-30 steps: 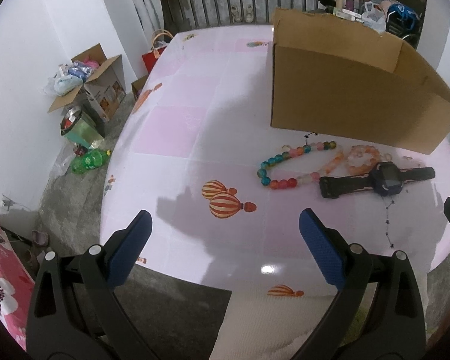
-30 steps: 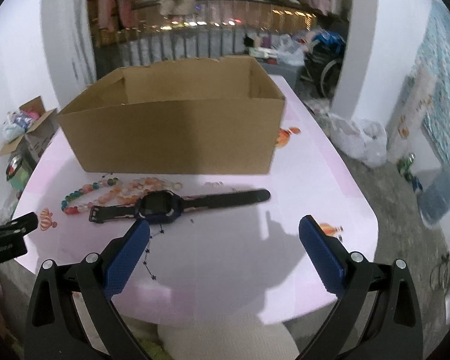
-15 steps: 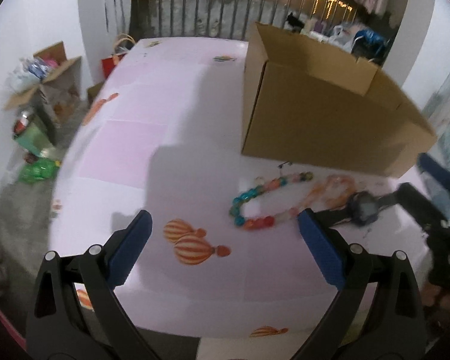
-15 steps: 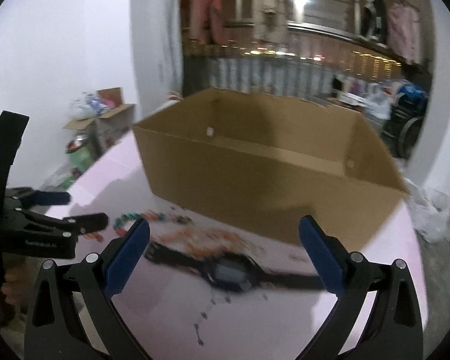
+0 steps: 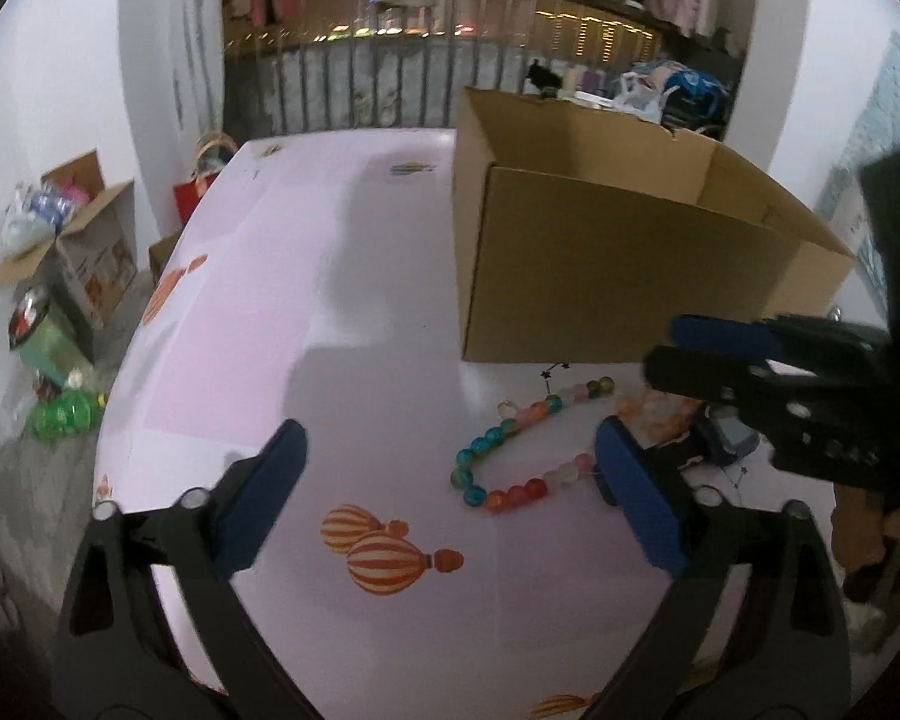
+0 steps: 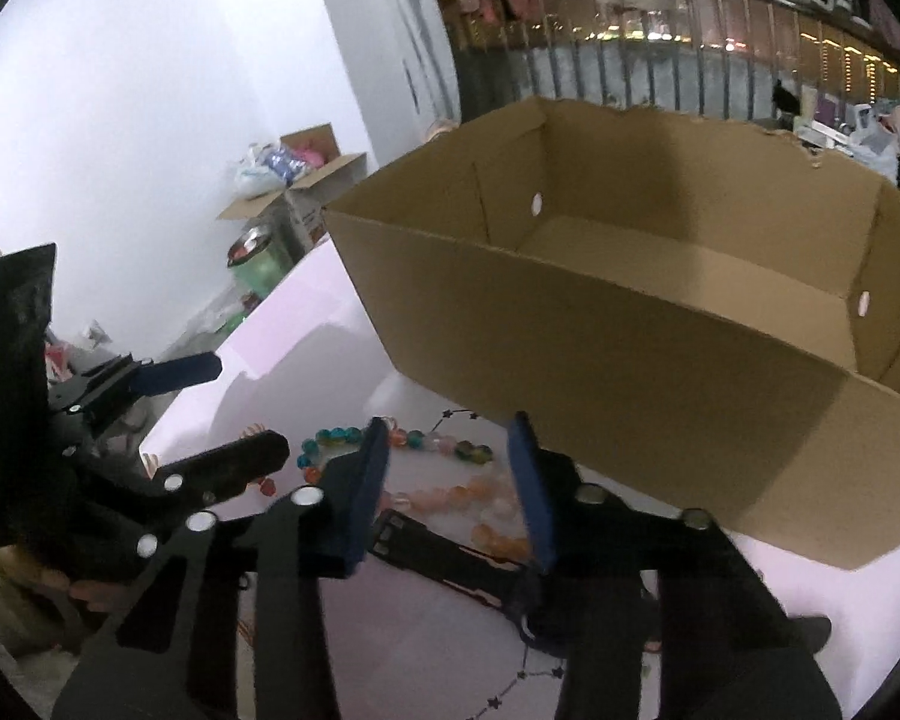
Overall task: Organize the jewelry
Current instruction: 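Move both grippers onto the multicolour bead bracelet and close on it, then lift the bead bracelet with both grippers and carry it into the box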
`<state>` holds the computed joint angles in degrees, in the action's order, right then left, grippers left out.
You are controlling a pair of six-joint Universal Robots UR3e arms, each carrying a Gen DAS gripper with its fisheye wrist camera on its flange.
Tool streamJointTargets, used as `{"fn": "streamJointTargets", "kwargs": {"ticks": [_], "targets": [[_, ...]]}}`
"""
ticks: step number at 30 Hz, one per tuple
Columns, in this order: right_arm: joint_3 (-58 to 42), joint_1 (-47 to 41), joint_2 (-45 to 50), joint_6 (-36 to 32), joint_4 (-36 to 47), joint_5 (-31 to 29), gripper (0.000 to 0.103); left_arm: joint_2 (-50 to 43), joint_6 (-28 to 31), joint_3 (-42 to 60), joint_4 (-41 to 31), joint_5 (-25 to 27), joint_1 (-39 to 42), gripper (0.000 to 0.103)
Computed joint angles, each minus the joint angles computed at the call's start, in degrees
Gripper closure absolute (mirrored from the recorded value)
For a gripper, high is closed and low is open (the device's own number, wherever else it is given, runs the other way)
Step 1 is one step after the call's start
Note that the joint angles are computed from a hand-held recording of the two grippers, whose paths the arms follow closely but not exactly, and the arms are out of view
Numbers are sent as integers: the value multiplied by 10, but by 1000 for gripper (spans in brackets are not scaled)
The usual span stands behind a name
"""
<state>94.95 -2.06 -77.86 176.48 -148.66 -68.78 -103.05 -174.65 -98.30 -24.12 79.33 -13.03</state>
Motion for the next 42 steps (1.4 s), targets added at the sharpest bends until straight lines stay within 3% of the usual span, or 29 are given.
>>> {"fn": "streamJointTargets", "kwargs": {"ticks": [2,5,17,29,31,37,42], "targets": [[-16,1,13,-5,14,4,72,-9,19,13,-18,1,-4,35],[-41,11,37,-5,30,-2,77,-19,33,24,-35,-9,-2,48],[-139,35,103,-5,104,-55,87,-69,49,98,-121,-20,1,83],[-258,59,178,-35,188,-92,87,-98,57,123,-123,4,-10,86],[-270,63,184,-38,192,-97,91,-96,54,120,-121,11,-15,86],[-279,69,189,-38,185,-99,93,-106,62,118,-90,36,-26,94],[-251,72,171,-33,144,-100,93,-97,77,100,-56,44,-30,95]]}}
